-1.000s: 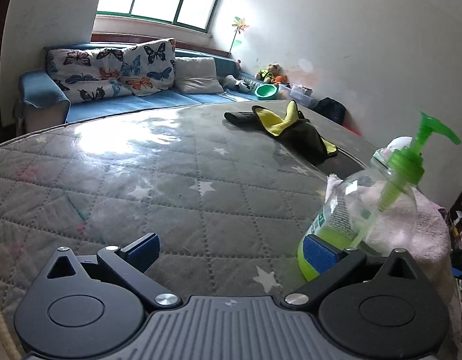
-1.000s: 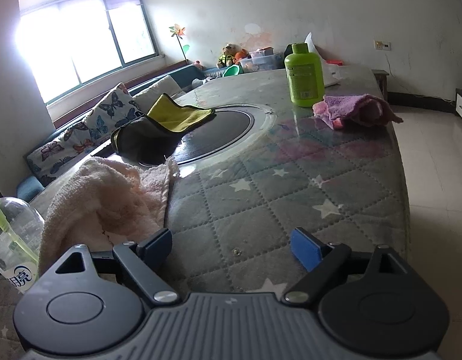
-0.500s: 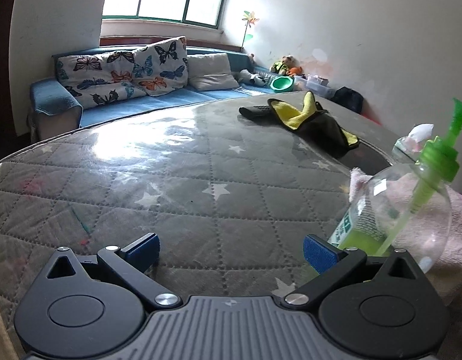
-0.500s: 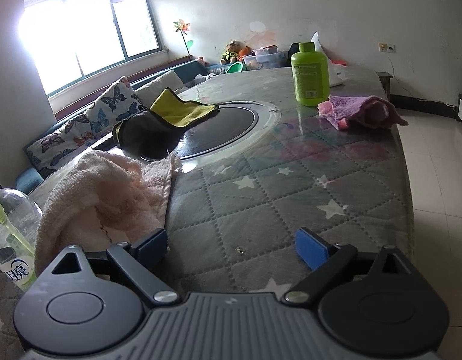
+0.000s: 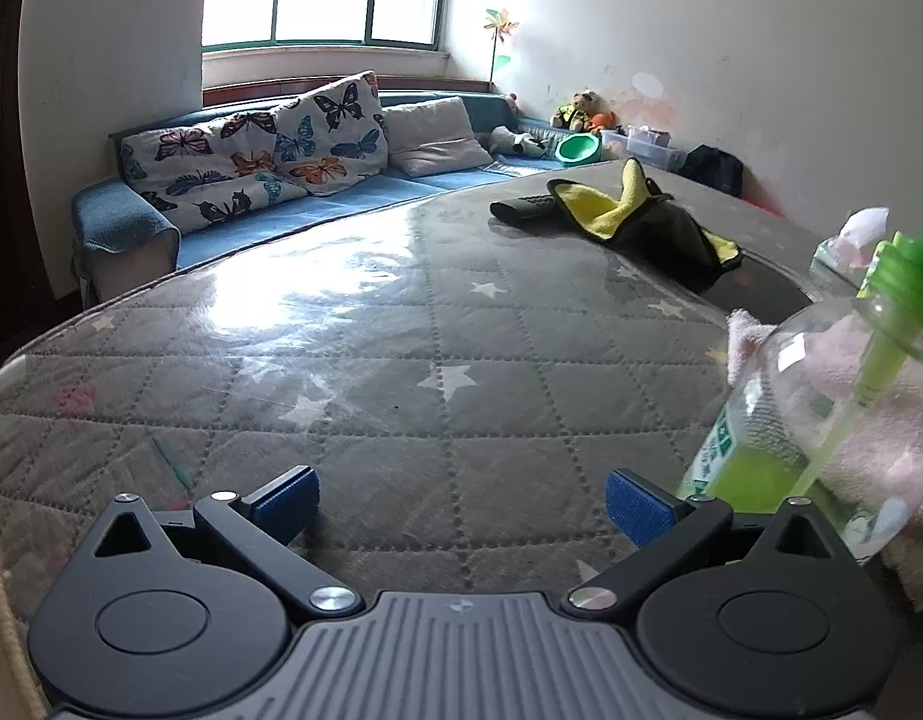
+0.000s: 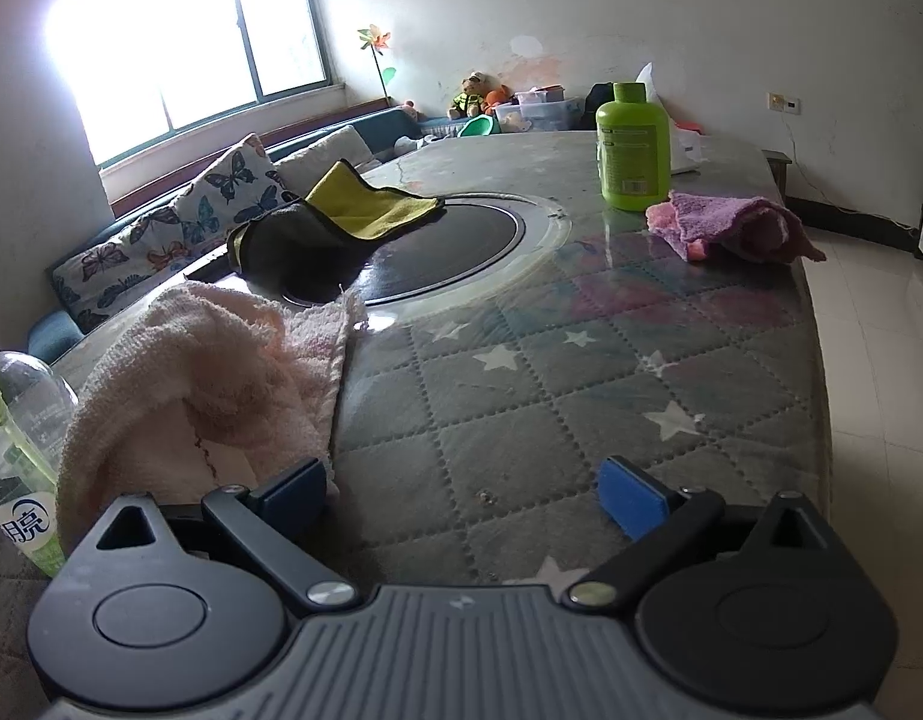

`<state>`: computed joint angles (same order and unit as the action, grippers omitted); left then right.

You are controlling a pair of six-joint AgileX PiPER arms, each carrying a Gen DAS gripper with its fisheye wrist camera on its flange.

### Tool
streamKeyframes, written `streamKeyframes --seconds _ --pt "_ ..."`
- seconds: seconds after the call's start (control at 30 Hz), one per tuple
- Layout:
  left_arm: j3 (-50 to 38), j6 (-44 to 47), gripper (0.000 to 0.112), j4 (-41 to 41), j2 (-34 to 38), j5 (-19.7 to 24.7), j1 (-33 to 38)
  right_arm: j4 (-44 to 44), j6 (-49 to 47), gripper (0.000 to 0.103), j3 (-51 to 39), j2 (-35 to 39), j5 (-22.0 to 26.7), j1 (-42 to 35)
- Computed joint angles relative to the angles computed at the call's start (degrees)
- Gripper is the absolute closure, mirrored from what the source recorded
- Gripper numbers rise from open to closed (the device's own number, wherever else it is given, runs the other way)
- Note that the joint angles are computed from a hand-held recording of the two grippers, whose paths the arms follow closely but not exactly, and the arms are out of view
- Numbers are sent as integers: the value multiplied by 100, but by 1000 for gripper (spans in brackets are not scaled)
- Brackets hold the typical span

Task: Clean container
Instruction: 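Lower the soap bottle toward the table with left gripper, then set the soap bottle upright on the table beside the towel, left gripper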

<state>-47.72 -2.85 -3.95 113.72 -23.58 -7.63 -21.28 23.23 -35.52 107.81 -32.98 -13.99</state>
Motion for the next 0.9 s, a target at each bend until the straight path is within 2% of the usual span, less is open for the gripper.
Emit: streamKeyframes --seconds 0.5,0.9 --pt "-302 1214 9 -1064 180 218 -124 -31 -101 2 -218 79 207 -10" --pt "-391 1297 9 -1005 184 334 -44 -89 -63 0 -341 144 276 -46"
